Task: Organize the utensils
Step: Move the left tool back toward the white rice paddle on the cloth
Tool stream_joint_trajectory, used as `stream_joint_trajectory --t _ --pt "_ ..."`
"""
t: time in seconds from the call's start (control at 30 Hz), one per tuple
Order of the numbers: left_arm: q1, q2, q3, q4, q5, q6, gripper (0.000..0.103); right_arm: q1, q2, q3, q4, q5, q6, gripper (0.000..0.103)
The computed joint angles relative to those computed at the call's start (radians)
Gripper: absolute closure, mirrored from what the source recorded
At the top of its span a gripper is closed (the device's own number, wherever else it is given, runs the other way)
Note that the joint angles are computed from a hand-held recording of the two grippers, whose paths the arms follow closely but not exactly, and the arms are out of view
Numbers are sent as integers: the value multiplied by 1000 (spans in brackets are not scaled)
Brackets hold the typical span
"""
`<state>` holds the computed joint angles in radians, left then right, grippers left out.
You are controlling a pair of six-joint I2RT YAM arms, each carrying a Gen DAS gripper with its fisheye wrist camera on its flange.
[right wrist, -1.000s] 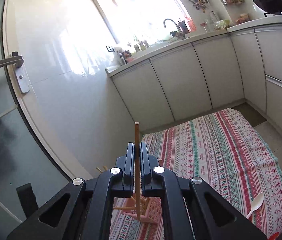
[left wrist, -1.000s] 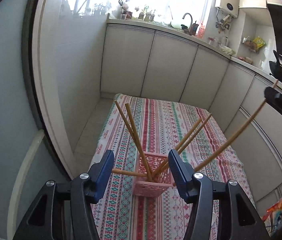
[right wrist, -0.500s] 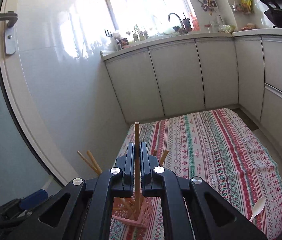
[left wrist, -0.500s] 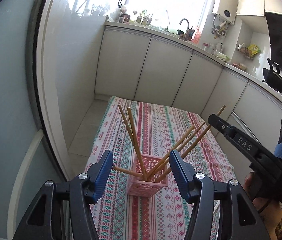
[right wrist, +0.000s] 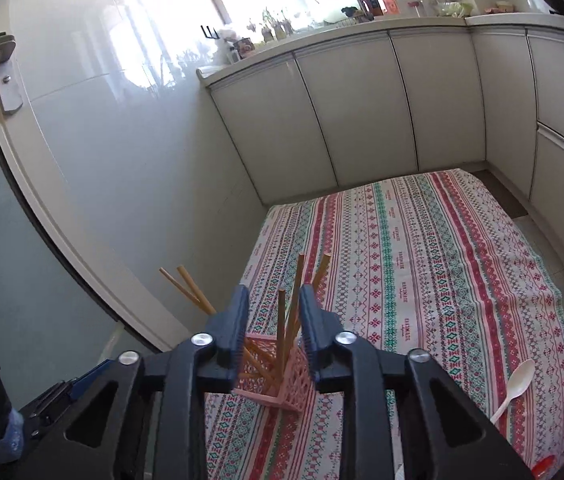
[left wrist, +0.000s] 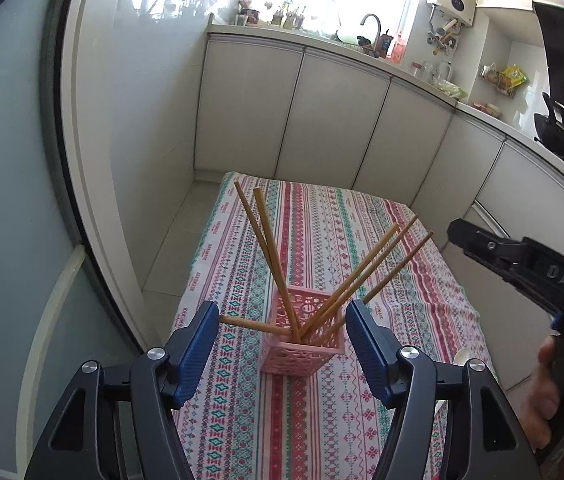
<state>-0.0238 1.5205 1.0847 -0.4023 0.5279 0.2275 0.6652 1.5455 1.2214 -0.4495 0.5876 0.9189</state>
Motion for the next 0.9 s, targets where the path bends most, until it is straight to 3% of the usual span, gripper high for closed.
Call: stream_joint_trajectory --t 0.2,0.37,0.6,0.9 --pt "-83 -36 -35 -10 -63 7 26 41 -194 -58 -282 38 121 55" --pt "-184 -111 -106 33 -191 28 22 56 -368 -170 -513 24 293 48" --pt "-352 -190 -157 29 -277 72 20 -57 -569 -334 -706 -178 473 48" --pt "-628 -245 -223 36 -427 88 20 -165 -663 -486 -681 -386 472 48"
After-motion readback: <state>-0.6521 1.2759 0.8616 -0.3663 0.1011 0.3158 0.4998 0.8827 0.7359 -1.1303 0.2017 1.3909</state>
